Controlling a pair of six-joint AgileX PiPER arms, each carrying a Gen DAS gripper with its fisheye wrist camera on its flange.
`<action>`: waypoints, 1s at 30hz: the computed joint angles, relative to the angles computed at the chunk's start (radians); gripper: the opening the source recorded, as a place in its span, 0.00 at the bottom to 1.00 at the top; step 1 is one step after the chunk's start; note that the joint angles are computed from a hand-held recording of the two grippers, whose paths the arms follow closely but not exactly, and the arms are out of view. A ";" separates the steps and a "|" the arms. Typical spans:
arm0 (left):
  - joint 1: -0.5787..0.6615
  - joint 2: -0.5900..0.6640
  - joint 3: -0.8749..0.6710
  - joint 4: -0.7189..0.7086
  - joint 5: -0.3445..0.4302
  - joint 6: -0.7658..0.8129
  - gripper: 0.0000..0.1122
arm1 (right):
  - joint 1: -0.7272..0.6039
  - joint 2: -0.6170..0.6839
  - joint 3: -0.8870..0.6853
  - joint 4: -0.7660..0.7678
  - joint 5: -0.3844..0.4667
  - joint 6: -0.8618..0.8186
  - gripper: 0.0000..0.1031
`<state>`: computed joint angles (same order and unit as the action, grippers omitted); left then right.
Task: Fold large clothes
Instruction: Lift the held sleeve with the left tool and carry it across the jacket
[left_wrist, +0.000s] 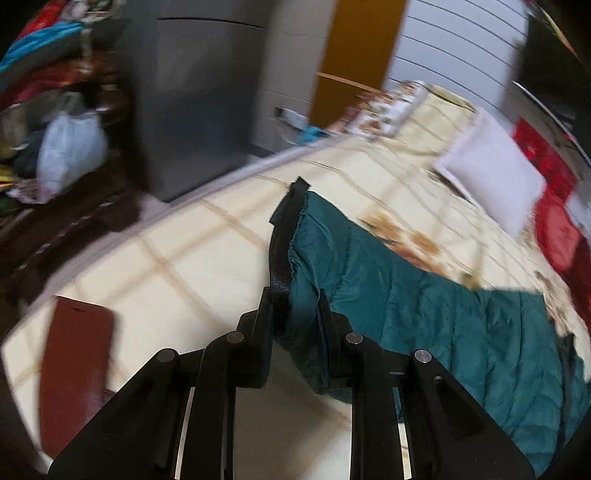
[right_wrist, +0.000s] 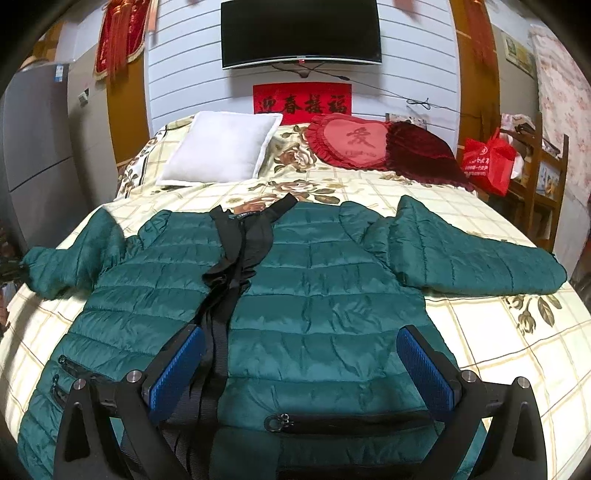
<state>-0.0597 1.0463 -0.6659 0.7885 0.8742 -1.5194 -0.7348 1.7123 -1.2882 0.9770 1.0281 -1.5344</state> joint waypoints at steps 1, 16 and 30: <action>0.019 -0.022 0.004 -0.006 0.019 0.008 0.16 | -0.001 0.000 0.000 0.000 -0.001 -0.001 1.00; -0.490 0.094 -0.269 0.151 -0.033 -0.129 0.15 | 0.050 0.005 0.022 -0.136 -0.180 0.073 1.00; -0.609 0.781 -1.012 -0.123 -0.245 0.133 0.15 | -0.004 0.084 -0.095 -0.235 -0.110 0.146 1.00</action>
<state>-0.6687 1.8273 -1.6779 0.6651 0.6297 -1.3863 -0.7385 1.7966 -1.3837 0.7416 0.9180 -1.3883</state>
